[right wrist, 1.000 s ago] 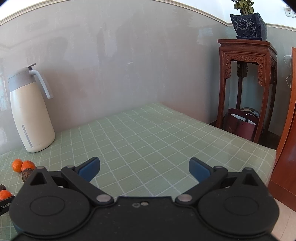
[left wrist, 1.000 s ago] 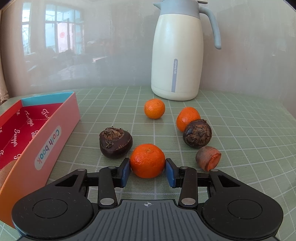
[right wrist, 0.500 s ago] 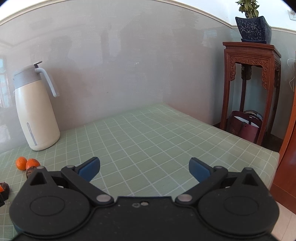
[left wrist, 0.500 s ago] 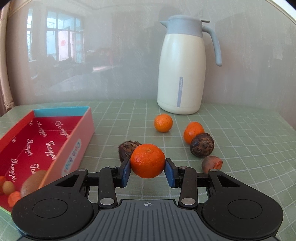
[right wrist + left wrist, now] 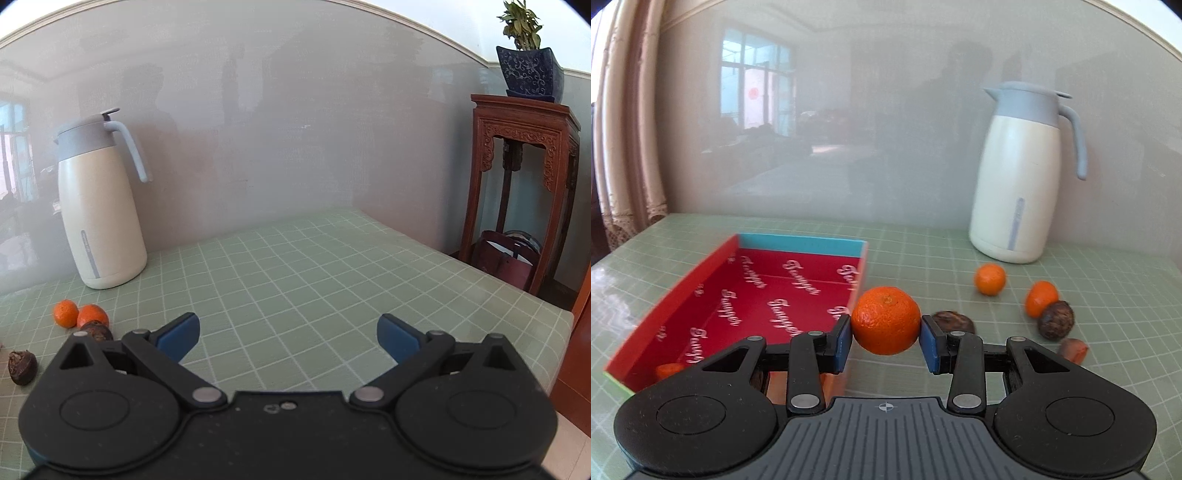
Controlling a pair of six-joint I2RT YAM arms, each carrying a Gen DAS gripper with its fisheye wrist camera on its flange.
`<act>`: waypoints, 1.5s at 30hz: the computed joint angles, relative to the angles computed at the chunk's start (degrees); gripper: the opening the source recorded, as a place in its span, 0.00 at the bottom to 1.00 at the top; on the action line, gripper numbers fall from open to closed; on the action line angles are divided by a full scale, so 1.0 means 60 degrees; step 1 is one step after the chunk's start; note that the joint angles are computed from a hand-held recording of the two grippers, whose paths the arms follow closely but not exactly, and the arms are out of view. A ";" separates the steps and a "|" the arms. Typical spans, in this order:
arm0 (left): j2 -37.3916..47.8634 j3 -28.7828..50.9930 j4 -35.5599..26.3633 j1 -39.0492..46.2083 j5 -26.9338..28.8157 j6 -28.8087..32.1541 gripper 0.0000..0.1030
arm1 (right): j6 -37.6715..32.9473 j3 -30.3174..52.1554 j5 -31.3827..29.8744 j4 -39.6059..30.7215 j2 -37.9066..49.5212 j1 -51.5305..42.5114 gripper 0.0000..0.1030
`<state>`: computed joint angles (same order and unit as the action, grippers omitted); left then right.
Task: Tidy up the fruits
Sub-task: 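Carry the mandarin into the red box and open the left gripper, then move the right gripper toward the cut orange-fleshed piece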
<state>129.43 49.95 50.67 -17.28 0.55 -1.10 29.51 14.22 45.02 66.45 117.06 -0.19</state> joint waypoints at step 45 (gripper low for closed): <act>0.0274 0.0970 -0.1432 0.2941 0.0394 -0.0298 0.39 | 0.0075 0.2862 0.0411 -0.2923 0.0635 0.2318 1.00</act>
<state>131.07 55.77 42.08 0.37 2.92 -2.89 29.96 31.39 47.49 48.92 120.87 13.72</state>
